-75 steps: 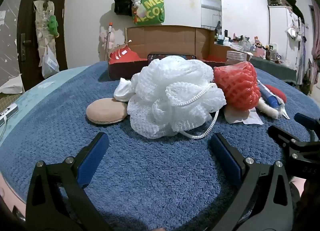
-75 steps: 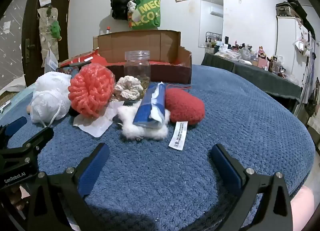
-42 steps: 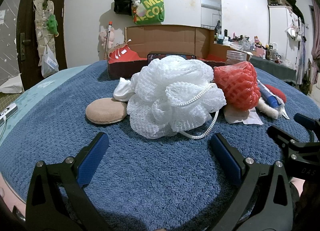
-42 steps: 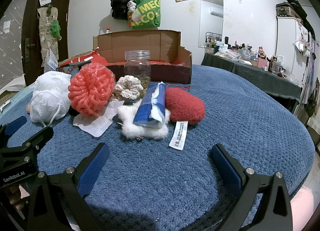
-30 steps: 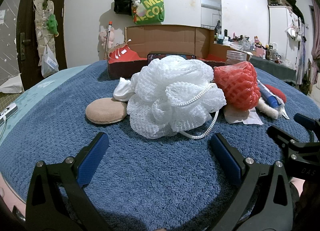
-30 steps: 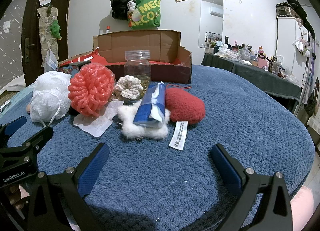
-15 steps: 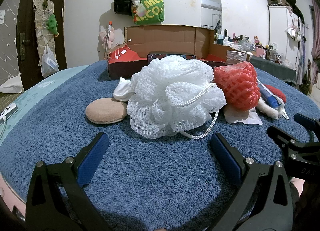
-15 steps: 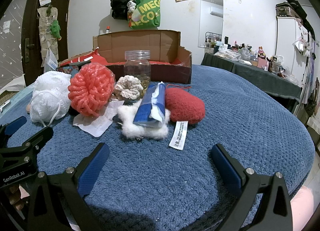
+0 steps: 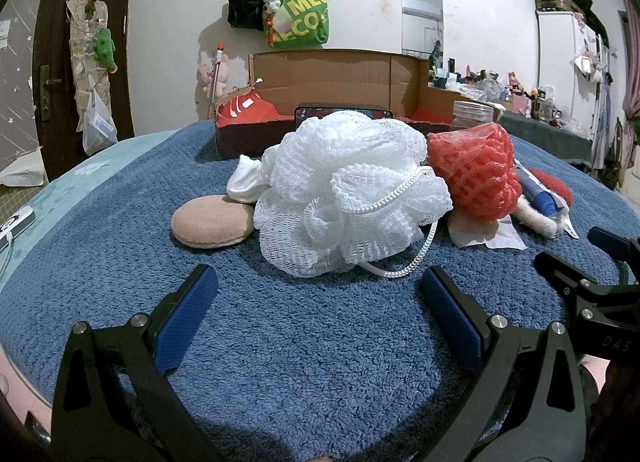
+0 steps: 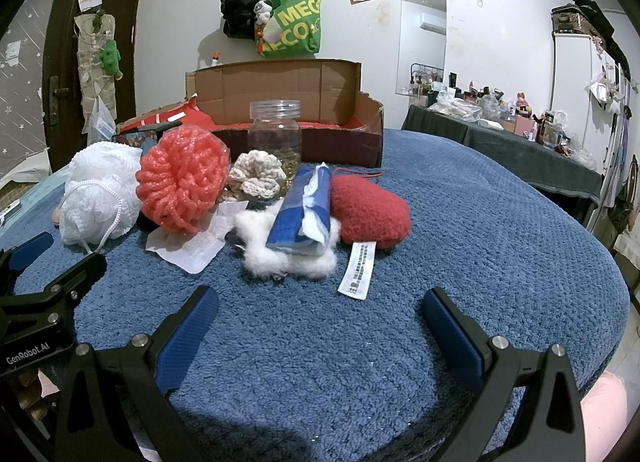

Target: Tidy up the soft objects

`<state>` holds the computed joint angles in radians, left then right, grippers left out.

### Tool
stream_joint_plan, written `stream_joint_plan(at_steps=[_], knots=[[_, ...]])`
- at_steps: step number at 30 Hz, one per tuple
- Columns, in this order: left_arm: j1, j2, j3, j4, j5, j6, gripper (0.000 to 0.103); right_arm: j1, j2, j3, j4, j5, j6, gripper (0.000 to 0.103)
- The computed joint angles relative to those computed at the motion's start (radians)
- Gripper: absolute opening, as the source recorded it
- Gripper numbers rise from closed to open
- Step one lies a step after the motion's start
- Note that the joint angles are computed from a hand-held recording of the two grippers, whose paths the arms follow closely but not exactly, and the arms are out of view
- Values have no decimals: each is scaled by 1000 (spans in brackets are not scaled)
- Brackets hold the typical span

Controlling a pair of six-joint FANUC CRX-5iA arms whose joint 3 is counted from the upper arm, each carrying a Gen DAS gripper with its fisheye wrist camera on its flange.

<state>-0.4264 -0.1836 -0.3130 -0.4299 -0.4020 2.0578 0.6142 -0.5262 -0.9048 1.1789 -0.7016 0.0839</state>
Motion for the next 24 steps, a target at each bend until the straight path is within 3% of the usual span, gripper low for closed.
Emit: stream_joint_plan(at_steps=[24], knots=[[9, -11, 3, 23, -5, -40, 103, 3, 13, 7, -1, 13, -10, 103]])
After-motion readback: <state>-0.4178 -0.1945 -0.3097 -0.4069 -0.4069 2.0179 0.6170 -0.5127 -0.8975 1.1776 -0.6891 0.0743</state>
